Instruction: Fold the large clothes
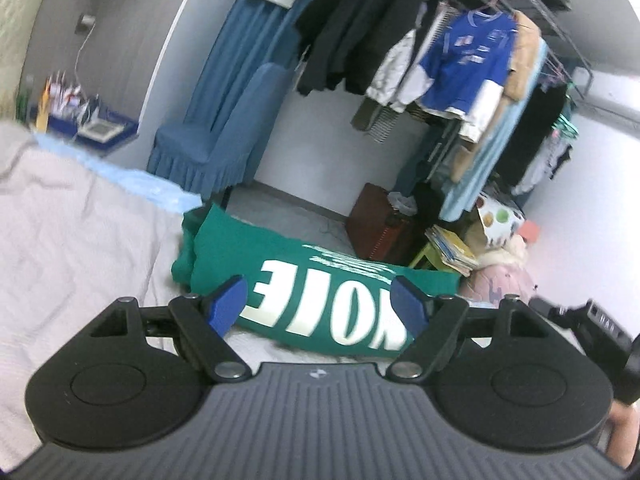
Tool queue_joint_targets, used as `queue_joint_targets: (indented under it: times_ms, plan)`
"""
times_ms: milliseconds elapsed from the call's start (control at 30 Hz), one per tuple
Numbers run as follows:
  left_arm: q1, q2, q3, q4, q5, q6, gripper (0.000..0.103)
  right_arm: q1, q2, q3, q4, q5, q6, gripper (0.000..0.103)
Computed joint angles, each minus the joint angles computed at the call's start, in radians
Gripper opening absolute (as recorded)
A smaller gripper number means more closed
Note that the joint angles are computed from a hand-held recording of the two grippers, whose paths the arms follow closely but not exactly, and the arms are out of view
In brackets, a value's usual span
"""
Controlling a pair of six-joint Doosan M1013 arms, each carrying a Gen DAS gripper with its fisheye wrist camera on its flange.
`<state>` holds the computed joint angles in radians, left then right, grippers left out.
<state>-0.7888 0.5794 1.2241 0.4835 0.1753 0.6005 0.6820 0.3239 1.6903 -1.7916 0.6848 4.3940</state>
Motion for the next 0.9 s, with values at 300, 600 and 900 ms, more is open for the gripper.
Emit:
queue_joint_targets:
  times_ms: [300, 600, 900]
  plan:
    - [-0.112, -0.174, 0.178, 0.624, 0.1, -0.463, 0.094, 0.14, -0.049, -0.054, 0.275, 0.085, -0.54, 0.08]
    - [-0.213, -0.282, 0.349, 0.98, 0.184, -0.774, 0.099, 0.269, -0.022, -0.07, 0.3, 0.283, -0.744, 0.08]
    - [-0.245, -0.312, 0.434, 1.122, 0.236, -0.899, 0.1, 0.325, 0.017, -0.067, 0.296, 0.352, -0.759, 0.08]
